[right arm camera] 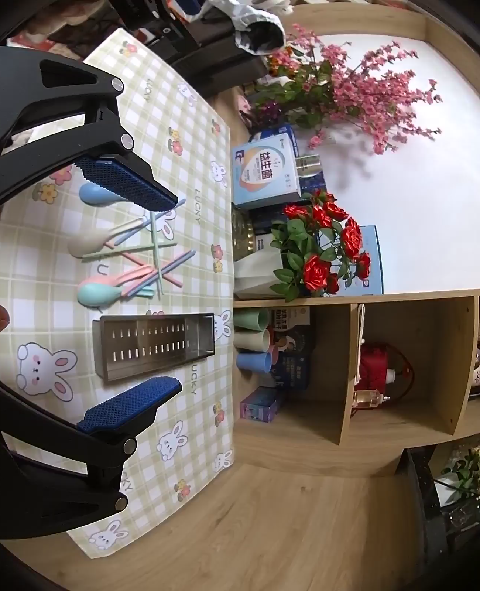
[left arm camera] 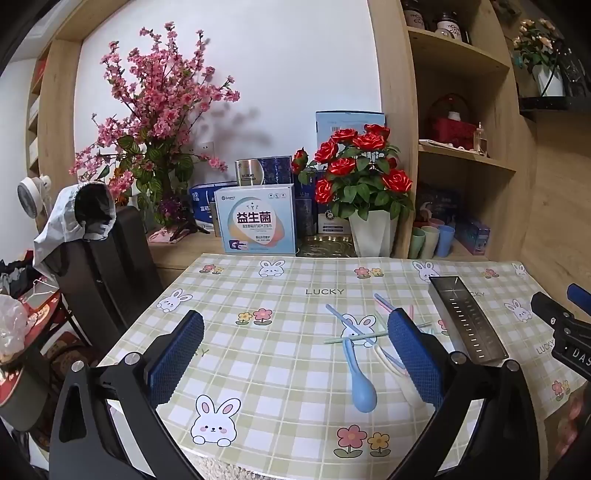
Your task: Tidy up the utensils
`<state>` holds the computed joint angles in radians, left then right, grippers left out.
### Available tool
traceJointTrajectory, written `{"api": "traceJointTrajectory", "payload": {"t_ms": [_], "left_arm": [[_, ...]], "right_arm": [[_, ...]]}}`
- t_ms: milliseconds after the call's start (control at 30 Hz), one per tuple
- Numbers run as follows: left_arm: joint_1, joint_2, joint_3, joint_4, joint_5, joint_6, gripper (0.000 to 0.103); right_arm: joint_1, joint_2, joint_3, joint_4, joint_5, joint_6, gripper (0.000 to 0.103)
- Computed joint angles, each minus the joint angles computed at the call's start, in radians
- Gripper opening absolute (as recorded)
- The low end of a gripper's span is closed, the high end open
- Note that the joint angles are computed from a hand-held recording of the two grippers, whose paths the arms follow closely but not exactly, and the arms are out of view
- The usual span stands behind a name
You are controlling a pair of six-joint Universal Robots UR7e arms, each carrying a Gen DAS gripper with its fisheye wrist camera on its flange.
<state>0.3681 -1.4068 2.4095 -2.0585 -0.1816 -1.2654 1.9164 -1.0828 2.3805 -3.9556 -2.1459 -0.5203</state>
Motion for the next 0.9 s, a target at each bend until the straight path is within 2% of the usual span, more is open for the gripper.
{"api": "traceJointTrajectory", "payload": {"t_ms": [300, 367, 467, 567, 900], "left_arm": [[0.002, -0.014, 0.009, -0.003, 0.028, 0.017, 0.098], [-0.004, 0.007, -0.010, 0.054, 0.036, -0.029, 0.098], [0.002, 0.015, -0.009, 0.013, 0.035, 0.003, 0.098], [-0.009, -0.003, -0.008, 0.074, 0.030, -0.040, 0.098], [-0.008, 0.000, -0.012, 0.088, 0.024, -0.058, 0.098]], "right_arm": [[-0.002, -0.005, 0.003, 0.003, 0.008, 0.002, 0.088], [0.004, -0.012, -0.003, 0.016, 0.003, 0.006, 0.088], [0.001, 0.006, 0.000, -0.012, 0.008, 0.001, 0.088], [-0.002, -0.002, 0.003, -0.003, 0.010, 0.002, 0.088], [-0.004, 0.002, 0.008, -0.012, 0.011, 0.003, 0.088]]}}
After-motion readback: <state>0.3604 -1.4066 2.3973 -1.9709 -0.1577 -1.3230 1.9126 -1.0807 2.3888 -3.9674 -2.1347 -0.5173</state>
